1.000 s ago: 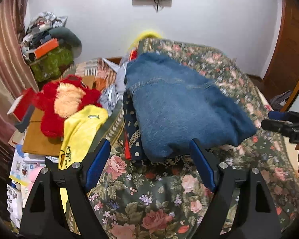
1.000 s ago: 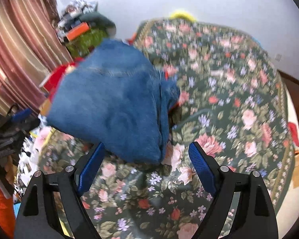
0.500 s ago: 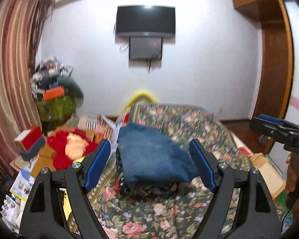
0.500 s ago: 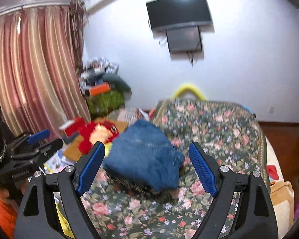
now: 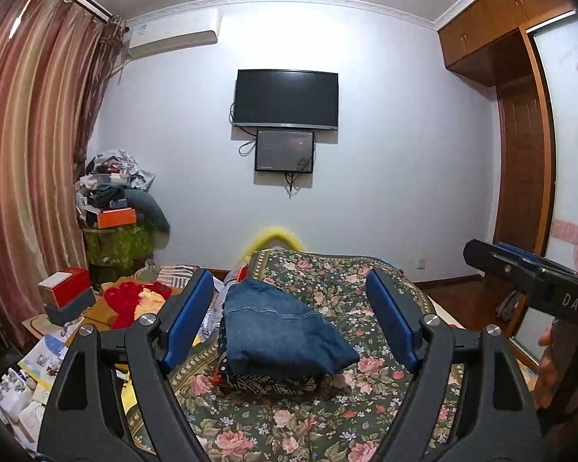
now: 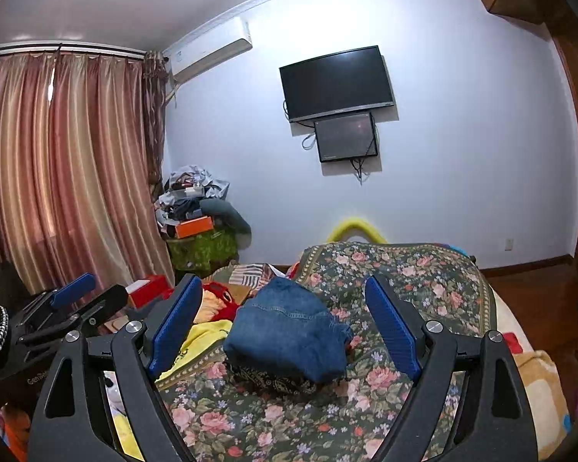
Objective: Fold large clothes
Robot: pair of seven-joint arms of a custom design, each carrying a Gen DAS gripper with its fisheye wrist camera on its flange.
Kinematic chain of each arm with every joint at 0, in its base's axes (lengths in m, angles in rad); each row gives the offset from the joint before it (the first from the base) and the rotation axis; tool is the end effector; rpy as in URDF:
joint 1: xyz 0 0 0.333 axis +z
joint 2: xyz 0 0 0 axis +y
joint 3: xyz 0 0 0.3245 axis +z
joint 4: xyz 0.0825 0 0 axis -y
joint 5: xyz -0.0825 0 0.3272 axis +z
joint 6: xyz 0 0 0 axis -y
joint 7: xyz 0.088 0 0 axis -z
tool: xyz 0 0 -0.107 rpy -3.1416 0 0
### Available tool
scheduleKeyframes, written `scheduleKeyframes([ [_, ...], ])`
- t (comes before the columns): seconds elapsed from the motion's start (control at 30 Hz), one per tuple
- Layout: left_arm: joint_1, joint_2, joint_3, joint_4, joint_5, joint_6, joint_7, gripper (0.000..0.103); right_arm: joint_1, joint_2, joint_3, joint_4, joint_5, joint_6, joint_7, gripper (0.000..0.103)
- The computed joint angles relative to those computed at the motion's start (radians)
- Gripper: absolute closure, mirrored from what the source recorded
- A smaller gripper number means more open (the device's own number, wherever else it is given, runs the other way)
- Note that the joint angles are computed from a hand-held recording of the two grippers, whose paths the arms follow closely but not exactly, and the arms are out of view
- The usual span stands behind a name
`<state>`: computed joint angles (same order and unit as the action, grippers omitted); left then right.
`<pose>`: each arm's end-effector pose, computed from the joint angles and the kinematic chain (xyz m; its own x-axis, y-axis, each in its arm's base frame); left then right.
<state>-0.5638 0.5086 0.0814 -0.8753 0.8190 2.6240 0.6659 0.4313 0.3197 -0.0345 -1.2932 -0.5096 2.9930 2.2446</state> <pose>0.5714 -0.3454 0.7592 -0.1027 -0.9934 0.0515 -0.1594 -0.0346 -0.9866 0.5673 0.2813 0.7406 0.2910 -0.9460 -0.1428 -0.2053 0.0840 -0.9751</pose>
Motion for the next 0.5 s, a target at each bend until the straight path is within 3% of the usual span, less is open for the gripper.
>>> scheduleKeyframes([
  [0.13,-0.02,-0.045,0.012,-0.07,0.053,-0.002,-0.068,0.017,0.04,-0.01,-0.057,-0.017,-0.076,0.009,0.086,0.0],
  [0.23,-0.03,-0.066,0.018,-0.104,0.112,-0.013,-0.139,0.008,0.044,-0.011,-0.062,-0.009,-0.115,0.003,0.116,0.0],
  [0.5,0.002,-0.1,-0.033,-0.153,0.157,-0.015,-0.177,0.007,0.036,-0.022,-0.05,-0.017,-0.162,-0.017,0.158,0.0],
])
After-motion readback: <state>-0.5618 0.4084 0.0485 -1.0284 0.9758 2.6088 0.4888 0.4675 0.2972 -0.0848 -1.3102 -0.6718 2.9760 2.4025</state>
